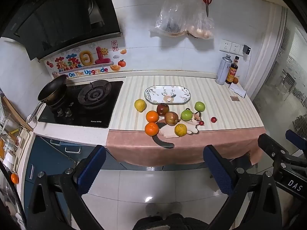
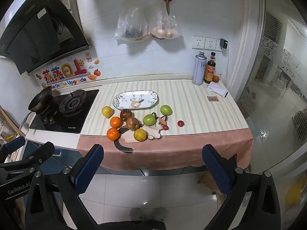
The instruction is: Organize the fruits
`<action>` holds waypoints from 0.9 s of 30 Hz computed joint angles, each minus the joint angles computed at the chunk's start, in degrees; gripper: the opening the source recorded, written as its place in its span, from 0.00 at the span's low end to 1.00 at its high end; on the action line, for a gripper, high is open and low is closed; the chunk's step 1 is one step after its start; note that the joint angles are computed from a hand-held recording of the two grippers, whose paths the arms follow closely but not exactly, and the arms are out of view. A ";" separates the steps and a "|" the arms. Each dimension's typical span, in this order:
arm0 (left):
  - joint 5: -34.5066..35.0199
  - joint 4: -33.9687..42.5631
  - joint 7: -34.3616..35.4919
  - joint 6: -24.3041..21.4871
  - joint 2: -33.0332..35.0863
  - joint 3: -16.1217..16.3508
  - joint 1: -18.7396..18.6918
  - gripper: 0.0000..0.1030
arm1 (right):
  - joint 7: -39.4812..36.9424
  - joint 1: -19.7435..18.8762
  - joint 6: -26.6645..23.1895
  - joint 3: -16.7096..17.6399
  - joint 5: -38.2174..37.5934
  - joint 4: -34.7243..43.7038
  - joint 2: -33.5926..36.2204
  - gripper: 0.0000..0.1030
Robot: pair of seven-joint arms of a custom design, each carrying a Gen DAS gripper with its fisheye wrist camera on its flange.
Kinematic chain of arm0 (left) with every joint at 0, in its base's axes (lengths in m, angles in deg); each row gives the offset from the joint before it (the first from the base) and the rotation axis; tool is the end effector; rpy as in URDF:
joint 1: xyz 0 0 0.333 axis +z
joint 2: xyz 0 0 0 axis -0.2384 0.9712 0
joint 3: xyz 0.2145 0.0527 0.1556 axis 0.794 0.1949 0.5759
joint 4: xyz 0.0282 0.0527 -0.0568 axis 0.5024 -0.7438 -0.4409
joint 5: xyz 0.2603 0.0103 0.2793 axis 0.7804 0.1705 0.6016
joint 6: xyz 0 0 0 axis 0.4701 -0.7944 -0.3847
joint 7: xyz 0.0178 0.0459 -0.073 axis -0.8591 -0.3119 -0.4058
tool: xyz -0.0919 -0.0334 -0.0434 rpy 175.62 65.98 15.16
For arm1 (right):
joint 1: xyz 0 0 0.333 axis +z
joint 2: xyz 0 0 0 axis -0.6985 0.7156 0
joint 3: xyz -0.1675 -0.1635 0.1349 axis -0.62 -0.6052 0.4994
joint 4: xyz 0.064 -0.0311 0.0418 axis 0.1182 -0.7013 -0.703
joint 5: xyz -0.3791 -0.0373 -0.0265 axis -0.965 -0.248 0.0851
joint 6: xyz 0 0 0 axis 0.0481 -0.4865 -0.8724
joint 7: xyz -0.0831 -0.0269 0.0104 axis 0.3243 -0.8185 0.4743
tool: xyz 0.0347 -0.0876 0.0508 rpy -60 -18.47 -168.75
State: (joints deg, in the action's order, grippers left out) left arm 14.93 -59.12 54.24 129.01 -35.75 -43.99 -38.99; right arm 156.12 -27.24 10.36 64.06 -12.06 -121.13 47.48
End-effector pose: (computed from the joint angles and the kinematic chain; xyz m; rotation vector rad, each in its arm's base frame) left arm 0.5396 -0.3480 0.7055 -1.3966 2.2651 -0.7985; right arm 0.4333 0.1843 0.7672 -1.3466 2.2810 -0.7849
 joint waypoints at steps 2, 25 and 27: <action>-0.13 -0.12 0.11 0.08 -0.08 -0.03 0.06 1.00 | 0.21 -0.06 1.37 -0.42 0.62 -0.72 -0.37 1.00; -0.53 1.82 0.10 -0.57 1.24 0.22 -0.10 1.00 | 0.05 -0.40 1.76 -0.76 1.53 -1.77 -0.43 1.00; -0.59 1.96 0.26 -0.60 1.34 0.23 -0.10 1.00 | -0.06 -0.49 1.55 -0.66 1.49 -1.57 -0.41 1.00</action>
State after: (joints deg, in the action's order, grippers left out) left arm 14.34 -57.16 54.50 128.41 -34.40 -43.76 -39.09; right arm 156.06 -27.73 11.91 63.40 -10.58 -122.70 47.07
